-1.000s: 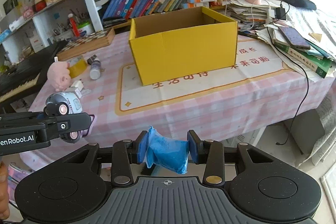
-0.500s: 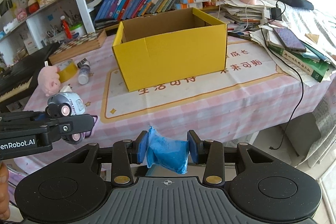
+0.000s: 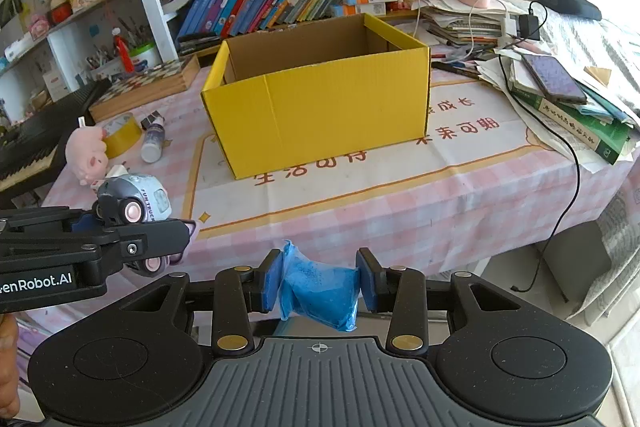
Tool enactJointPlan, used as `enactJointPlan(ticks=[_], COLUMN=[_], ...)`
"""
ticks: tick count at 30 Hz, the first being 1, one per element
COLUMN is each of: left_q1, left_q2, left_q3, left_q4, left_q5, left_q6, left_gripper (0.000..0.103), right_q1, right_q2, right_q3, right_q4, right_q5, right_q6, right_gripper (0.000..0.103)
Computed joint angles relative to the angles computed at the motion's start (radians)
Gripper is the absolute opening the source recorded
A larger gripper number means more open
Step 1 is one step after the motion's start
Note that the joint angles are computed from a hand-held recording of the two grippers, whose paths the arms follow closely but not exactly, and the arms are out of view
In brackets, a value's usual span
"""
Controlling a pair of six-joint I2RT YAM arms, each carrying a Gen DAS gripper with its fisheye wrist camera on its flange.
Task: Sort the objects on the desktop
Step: 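Carry the toy car and blue packet over the yellow cardboard box with both tools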
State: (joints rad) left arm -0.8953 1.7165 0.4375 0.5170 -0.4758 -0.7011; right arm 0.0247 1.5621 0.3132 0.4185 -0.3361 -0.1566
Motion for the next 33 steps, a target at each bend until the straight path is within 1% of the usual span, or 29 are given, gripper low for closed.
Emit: enactJointPlan(ticks=[9, 18, 25, 33], left_q1=[0.028, 0.086, 0.138, 0.193], left_q2=[0.022, 0.028, 0.03, 0.044], left_q3=[0.011, 0.061, 0.135, 0.253], left_q4=[0.017, 0.021, 0.021, 0.031], left_q5=[0.023, 0.04, 0.053, 0.018], left_q6=[0.011, 0.051, 0.107, 0.192], left_gripper=[0.039, 0.039, 0.039, 0.039], right_q1=[0.009, 0.009, 0.013, -0.006], right_q2=[0.05, 0.089, 0.115, 0.197], right_q3=[0.044, 0.141, 0.268, 0.491], right_q4=[-0.01, -0.041, -0.075, -0.128], right_q5=[-0.003, -0.03, -0.085, -0.193], right_q6=[-0.016, -0.057, -0.091, -0.14], right_gripper=[0.039, 0.039, 0.039, 0.039])
